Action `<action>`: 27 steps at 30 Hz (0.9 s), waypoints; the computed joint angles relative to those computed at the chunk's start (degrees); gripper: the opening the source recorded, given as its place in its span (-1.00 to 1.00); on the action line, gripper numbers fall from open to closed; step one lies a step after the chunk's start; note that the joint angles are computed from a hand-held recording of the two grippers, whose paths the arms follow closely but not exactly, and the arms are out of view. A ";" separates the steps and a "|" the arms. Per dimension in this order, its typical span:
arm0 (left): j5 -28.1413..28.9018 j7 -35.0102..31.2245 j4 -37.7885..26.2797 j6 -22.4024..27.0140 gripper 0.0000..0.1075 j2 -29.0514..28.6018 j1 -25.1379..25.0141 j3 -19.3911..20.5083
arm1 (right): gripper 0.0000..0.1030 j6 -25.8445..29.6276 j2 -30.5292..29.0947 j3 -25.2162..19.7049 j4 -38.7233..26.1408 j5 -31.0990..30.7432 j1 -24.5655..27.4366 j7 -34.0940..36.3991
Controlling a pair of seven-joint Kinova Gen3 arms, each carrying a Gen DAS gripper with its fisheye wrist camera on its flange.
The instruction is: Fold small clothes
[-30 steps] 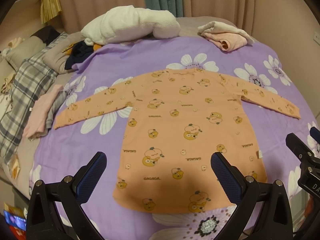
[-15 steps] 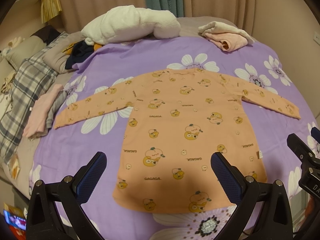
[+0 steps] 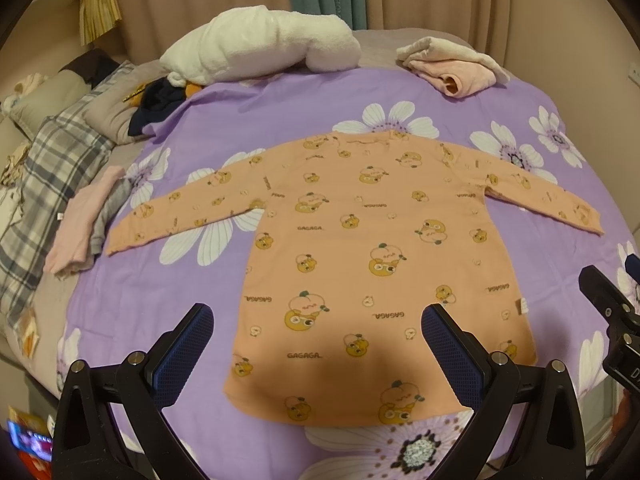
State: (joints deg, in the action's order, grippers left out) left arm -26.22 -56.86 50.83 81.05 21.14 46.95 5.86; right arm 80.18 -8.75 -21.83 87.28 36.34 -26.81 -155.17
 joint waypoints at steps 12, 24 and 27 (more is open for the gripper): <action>7.00 -1.01 -1.21 -2.34 0.91 1.35 -3.04 0.27 | 1.00 -4.73 -2.56 3.80 4.45 -1.93 -0.11 -0.26; 26.44 -5.93 1.87 -13.23 0.91 2.99 -13.39 3.84 | 1.00 -32.69 -21.65 35.35 27.34 -2.79 -19.09 -17.34; 26.32 -5.72 -0.03 -12.78 0.91 4.36 -13.07 3.11 | 1.00 -39.68 -25.71 40.22 32.16 -2.70 -17.30 -18.25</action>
State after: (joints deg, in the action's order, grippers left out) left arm 0.10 -62.59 50.80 68.27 25.50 33.88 8.97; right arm 40.50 -34.46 18.39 119.45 33.64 -44.11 -173.42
